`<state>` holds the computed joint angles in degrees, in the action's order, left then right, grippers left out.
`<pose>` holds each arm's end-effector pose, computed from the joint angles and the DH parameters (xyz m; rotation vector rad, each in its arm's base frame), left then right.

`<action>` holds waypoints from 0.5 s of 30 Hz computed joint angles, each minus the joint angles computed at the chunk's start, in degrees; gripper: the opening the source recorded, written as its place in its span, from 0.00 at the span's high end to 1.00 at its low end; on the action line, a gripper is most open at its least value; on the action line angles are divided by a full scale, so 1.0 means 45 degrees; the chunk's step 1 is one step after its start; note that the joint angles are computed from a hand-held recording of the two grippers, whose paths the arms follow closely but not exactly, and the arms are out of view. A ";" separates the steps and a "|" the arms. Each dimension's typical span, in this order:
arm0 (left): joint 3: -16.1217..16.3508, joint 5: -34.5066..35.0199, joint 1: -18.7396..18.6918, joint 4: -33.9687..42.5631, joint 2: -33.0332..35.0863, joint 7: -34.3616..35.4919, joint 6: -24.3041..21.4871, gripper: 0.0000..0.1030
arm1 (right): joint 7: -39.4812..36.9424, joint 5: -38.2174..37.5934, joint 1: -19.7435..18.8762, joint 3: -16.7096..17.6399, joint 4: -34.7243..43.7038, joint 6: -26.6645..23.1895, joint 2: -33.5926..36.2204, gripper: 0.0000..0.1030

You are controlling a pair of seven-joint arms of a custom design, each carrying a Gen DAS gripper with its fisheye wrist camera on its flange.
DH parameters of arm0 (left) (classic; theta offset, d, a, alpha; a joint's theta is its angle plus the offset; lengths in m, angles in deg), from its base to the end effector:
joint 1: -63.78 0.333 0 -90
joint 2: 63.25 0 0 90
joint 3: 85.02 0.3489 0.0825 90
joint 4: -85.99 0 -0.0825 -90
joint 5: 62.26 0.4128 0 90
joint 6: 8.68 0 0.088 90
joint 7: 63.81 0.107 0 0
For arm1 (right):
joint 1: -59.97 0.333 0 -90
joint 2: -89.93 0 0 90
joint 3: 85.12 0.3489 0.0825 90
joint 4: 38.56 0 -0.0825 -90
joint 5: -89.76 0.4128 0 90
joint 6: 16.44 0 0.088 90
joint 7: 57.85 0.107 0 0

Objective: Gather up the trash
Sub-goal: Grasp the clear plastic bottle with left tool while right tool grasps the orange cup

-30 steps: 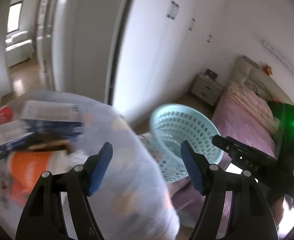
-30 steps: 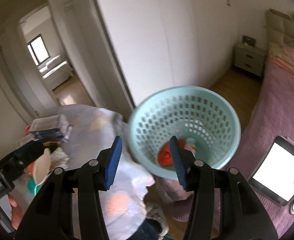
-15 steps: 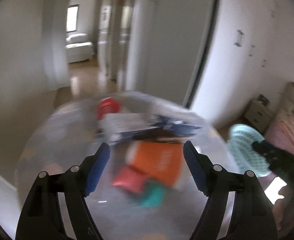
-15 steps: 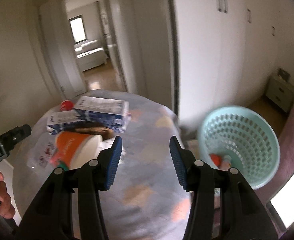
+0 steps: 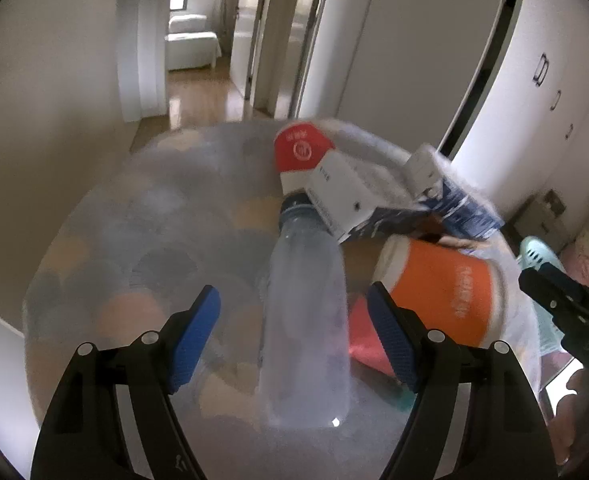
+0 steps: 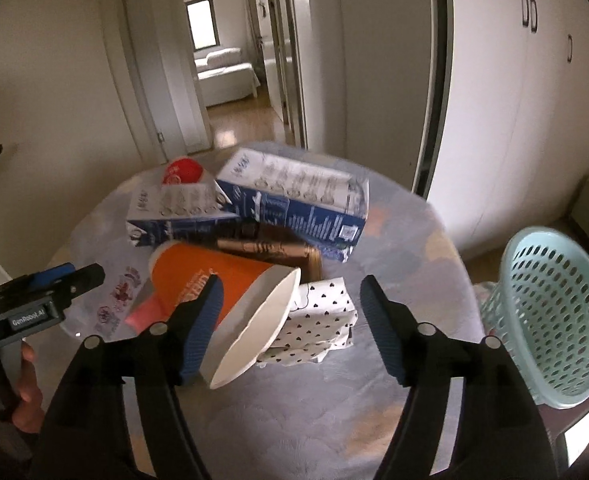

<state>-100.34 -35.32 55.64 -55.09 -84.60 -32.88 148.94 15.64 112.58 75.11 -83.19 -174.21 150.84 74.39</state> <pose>0.4340 -0.2181 0.5122 -2.0214 1.6067 -0.7914 0.5041 0.1309 0.5432 -1.8503 1.4557 -0.5064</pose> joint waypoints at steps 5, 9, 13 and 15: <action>0.0200 -0.0181 -0.0103 0.0313 0.0680 0.0462 0.0040 0.30 | -0.0920 0.1652 0.0507 -0.0686 0.0723 -0.1011 0.0804 0.31; 0.0383 -0.0541 -0.0302 0.0380 0.0932 0.0944 0.0126 0.36 | -0.1998 0.3421 0.0542 -0.0895 0.1258 -0.1933 0.1260 0.27; 0.0572 -0.0956 -0.0424 0.0402 0.1102 0.1417 0.0321 0.39 | -0.3167 0.5483 0.0333 -0.0981 0.1897 -0.3257 0.1713 0.26; 0.0722 -0.1296 -0.0517 0.0318 0.1135 0.1729 0.0522 0.44 | -0.3417 0.6023 0.0130 -0.0871 0.2085 -0.3764 0.1855 0.26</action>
<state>-97.09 -41.15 53.31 -53.66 -79.49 -25.11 151.29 0.26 139.69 75.70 -87.11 -164.83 133.90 82.73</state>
